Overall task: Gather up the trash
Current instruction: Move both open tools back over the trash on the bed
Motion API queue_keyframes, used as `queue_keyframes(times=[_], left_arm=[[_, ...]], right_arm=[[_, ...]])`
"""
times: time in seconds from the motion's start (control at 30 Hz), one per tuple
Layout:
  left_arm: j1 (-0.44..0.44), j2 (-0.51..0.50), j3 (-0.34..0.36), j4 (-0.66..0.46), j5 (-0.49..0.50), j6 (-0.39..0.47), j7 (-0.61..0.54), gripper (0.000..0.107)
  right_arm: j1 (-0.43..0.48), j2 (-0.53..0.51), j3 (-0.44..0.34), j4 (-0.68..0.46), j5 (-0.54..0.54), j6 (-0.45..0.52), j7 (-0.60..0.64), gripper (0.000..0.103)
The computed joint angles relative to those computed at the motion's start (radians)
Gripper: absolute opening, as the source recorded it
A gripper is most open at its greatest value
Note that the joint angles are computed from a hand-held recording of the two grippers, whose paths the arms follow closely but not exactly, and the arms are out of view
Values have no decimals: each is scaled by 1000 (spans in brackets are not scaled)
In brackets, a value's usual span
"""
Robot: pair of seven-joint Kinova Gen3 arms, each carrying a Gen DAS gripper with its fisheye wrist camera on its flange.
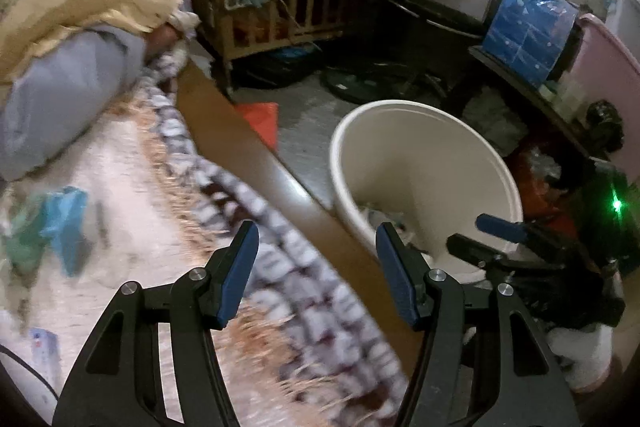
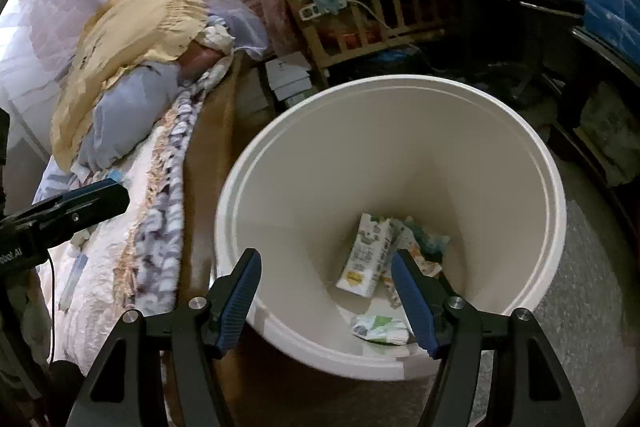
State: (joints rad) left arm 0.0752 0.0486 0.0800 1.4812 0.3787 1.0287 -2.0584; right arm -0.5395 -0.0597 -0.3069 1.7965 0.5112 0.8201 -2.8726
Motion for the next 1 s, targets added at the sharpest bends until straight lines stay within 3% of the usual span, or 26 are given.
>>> queue_keyframes(times=[0.23,0.57,0.77,1.0], left_arm=[[-38,-72,-45,55,3,-31,-50,60],[-136,-130,-145,113,59,-5,-137,60],[-205,-151,-205,146,84,-4,-210,60],[-319,-130,-282,148,146,52,-284,60]], right_arm=[[-66,48,-22,-84,54,58,-8,65],[-218,160,-1,-239,101,97,13,66],[-305,252,38,-355,83,92,82,66],[-378,353,90,-482,18,93,192,66]])
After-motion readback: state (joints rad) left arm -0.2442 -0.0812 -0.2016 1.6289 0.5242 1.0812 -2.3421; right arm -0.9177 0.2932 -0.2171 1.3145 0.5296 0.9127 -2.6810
